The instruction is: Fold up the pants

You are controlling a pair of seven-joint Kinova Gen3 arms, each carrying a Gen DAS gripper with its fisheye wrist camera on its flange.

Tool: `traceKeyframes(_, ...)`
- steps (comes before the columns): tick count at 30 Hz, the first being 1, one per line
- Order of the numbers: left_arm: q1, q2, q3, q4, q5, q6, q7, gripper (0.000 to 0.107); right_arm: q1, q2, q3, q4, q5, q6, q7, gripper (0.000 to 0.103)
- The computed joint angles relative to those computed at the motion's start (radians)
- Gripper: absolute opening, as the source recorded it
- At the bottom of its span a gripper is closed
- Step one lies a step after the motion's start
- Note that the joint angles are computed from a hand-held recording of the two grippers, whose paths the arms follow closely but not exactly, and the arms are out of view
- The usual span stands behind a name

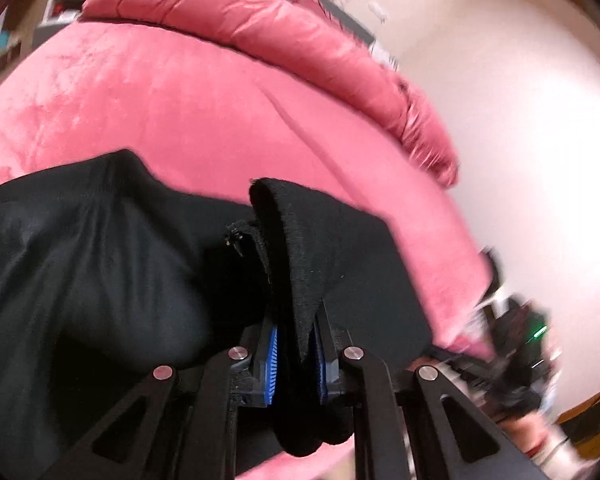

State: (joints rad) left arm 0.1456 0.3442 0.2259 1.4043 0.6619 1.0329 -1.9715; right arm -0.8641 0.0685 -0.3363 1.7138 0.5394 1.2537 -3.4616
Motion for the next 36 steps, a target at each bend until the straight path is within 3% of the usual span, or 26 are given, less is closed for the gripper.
traceKeyframes(2,0.062,0.018,-0.042,0.021,-0.075,-0.024,0.014,0.014,0.006,0.001,0.004,0.007,-0.018,-0.021,0.007,0.030)
traceKeyframes(4,0.049,0.005,-0.013,0.073,-0.094,-0.090,0.007,0.017,0.005,-0.038,0.002,0.031,-0.003,-0.051,-0.052,0.033)
traceKeyframes(8,0.058,-0.009,0.001,0.095,-0.113,-0.144,-0.015,0.020,-0.025,-0.057,-0.050,0.005,0.146,0.060,-0.144,0.036)
traceKeyframes(12,0.050,0.007,0.004,0.070,-0.097,-0.132,0.014,0.019,0.009,-0.011,-0.048,-0.053,0.231,0.064,-0.015,0.035)
traceKeyframes(18,0.035,0.003,-0.003,0.064,-0.118,-0.137,-0.015,0.018,0.050,0.090,0.065,-0.087,0.213,-0.104,0.145,0.029)
traceKeyframes(20,0.029,0.019,-0.002,0.065,-0.113,-0.137,-0.015,0.019,0.076,0.133,0.076,-0.106,0.169,-0.095,0.180,0.024)
traceKeyframes(21,0.026,0.027,-0.001,0.065,-0.112,-0.138,-0.017,0.022,0.088,0.155,0.087,-0.100,0.145,-0.104,0.173,0.014)
traceKeyframes(25,0.032,0.026,0.007,0.086,-0.122,-0.173,-0.041,0.025,0.031,0.138,0.152,-0.019,0.177,-0.176,0.051,0.012)
traceKeyframes(27,0.019,0.020,0.012,0.094,-0.100,-0.176,-0.049,0.030,0.042,0.153,0.115,-0.044,0.193,-0.128,0.055,0.012)
traceKeyframes(29,0.005,0.008,0.008,0.106,-0.078,-0.168,-0.031,0.034,-0.008,0.179,0.138,-0.100,0.193,-0.047,0.068,0.013)
traceKeyframes(32,-0.019,-0.048,-0.009,0.166,-0.064,-0.195,-0.043,0.039,-0.128,0.203,0.197,-0.146,0.251,0.044,0.018,0.026)
traceKeyframes(34,-0.028,-0.078,-0.014,0.199,-0.061,-0.218,-0.076,0.040,-0.170,0.210,0.179,-0.143,0.329,0.029,-0.032,0.027)
traceKeyframes(36,-0.039,-0.107,-0.022,0.225,-0.056,-0.222,-0.106,0.040,-0.146,0.228,0.103,-0.153,0.389,0.010,-0.016,0.027)
